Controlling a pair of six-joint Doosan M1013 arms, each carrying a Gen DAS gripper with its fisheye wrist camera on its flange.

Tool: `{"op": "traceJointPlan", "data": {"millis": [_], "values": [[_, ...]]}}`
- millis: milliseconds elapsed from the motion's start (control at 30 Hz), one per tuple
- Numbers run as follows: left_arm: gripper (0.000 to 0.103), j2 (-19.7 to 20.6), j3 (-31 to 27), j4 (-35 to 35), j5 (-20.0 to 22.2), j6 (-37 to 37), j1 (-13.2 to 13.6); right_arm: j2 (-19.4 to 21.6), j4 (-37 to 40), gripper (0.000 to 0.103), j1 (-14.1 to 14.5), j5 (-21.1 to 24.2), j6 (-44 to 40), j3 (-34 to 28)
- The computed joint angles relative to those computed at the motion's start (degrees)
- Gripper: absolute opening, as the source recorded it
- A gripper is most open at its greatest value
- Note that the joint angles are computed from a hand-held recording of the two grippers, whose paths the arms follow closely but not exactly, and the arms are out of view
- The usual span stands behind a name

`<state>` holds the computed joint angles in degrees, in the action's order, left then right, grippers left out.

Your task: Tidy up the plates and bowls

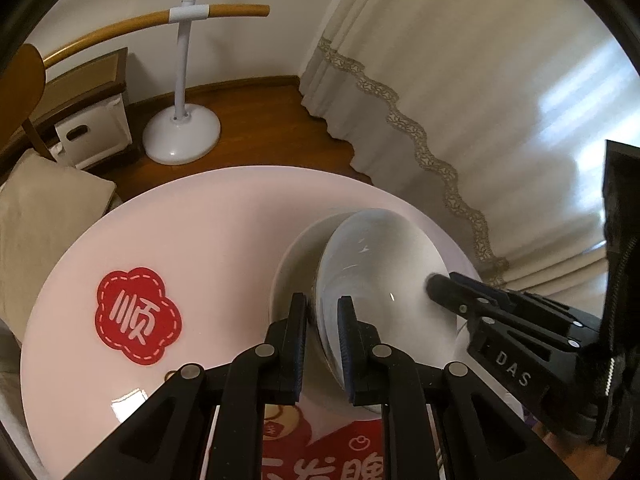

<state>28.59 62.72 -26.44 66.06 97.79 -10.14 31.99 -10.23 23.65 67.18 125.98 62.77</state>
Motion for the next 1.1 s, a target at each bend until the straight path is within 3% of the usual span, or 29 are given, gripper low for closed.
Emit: {"op": "traceJointPlan", "data": {"millis": [500,700,767,800,967,1100], "values": [[0.014,-0.96,0.81,0.65,0.45,-0.81,0.20,-0.57,6.03,0.017,-1.48,-2.36,0.28,1.55],[0.027,-2.58,2.56,-1.34,-0.63,-1.40,1.06,-3.27,8.73,0.029,-2.14,-6.08,1.65,4.39],[0.052,-3.84,3.88,-0.31,-1.88,-2.64,1.17,-4.67,9.02,0.032,-2.23,-7.66,1.99,5.53],[0.055,-4.50,4.63,0.01,-2.71,-3.16,1.22,-5.30,9.14,0.034,-2.26,-8.29,1.95,6.03],[0.056,-7.81,8.11,0.79,-4.92,-4.48,0.95,-9.10,10.30,0.046,-2.88,-11.46,0.70,9.59],[0.060,-10.51,11.50,1.86,-6.68,-6.58,-0.87,-11.86,12.06,0.053,-4.14,-12.51,-2.53,12.78]]}}
